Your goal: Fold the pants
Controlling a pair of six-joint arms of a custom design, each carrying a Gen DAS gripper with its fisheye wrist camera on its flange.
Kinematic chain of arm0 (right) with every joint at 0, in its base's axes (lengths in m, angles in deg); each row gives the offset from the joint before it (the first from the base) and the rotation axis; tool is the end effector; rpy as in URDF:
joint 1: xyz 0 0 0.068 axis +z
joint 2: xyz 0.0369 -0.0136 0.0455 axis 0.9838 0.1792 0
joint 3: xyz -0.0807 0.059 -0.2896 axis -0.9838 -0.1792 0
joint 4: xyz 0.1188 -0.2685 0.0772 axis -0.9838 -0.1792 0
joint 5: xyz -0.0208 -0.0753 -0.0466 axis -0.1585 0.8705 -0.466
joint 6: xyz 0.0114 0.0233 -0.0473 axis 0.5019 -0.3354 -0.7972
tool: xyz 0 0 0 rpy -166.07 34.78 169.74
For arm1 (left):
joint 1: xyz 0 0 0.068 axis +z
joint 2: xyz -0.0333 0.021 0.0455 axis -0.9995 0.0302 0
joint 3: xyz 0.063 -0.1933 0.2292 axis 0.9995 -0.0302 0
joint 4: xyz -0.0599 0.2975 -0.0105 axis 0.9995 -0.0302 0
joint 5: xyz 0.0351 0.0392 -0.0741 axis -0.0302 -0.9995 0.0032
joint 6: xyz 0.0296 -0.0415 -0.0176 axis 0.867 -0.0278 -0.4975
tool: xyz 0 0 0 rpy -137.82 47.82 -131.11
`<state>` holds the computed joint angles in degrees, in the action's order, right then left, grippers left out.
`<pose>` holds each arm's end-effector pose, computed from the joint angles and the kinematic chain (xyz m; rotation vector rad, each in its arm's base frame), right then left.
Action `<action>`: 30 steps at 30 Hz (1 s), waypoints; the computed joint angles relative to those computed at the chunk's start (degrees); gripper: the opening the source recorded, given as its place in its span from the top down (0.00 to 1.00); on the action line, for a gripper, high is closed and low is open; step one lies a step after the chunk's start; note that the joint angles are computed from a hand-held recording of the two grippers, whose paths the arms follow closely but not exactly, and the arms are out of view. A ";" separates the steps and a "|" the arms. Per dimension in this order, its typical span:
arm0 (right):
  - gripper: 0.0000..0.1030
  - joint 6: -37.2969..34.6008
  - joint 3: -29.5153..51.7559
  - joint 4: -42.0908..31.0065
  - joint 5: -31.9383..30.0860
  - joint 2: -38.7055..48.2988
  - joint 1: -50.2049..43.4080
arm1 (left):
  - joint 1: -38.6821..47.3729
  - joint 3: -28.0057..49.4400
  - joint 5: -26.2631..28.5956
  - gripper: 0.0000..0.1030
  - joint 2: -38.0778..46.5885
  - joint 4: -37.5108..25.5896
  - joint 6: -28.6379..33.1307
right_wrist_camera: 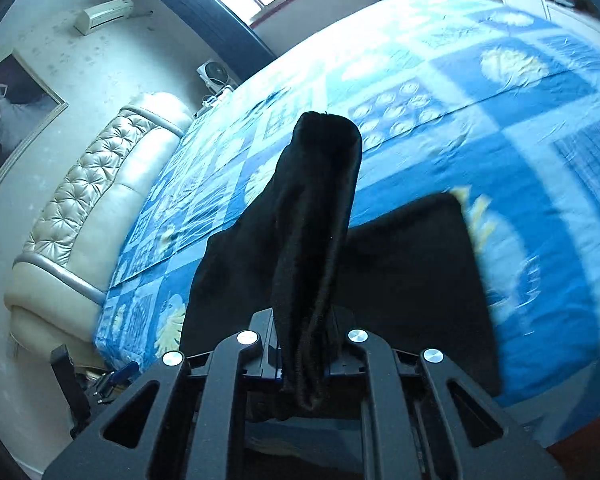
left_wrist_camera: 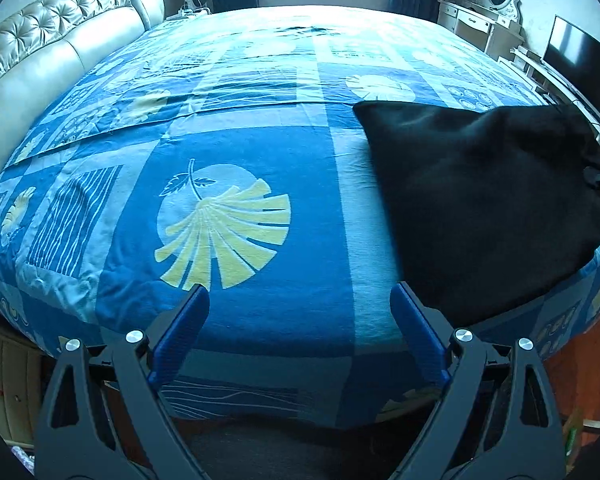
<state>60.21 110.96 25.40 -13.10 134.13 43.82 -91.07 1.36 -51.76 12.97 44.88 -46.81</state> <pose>0.1802 -0.1029 0.2377 0.5534 2.3313 0.6147 0.2314 -0.0164 0.2185 0.3857 2.5234 -0.1254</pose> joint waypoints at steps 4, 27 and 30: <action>0.88 -6.34 -0.84 -0.73 -1.50 5.57 -7.78 | -2.53 0.31 -0.12 0.11 0.65 -0.15 -2.40; 0.34 -14.68 -0.38 -5.89 -15.58 19.22 -32.54 | 1.17 4.03 17.57 0.11 9.24 -2.62 -4.13; 0.29 -19.77 -0.05 -10.31 -19.03 20.57 -33.67 | 2.01 5.95 23.90 0.11 12.82 -4.94 -3.12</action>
<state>40.44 110.91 15.09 -32.12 154.70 10.15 -89.05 7.31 -27.86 25.79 39.93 -49.93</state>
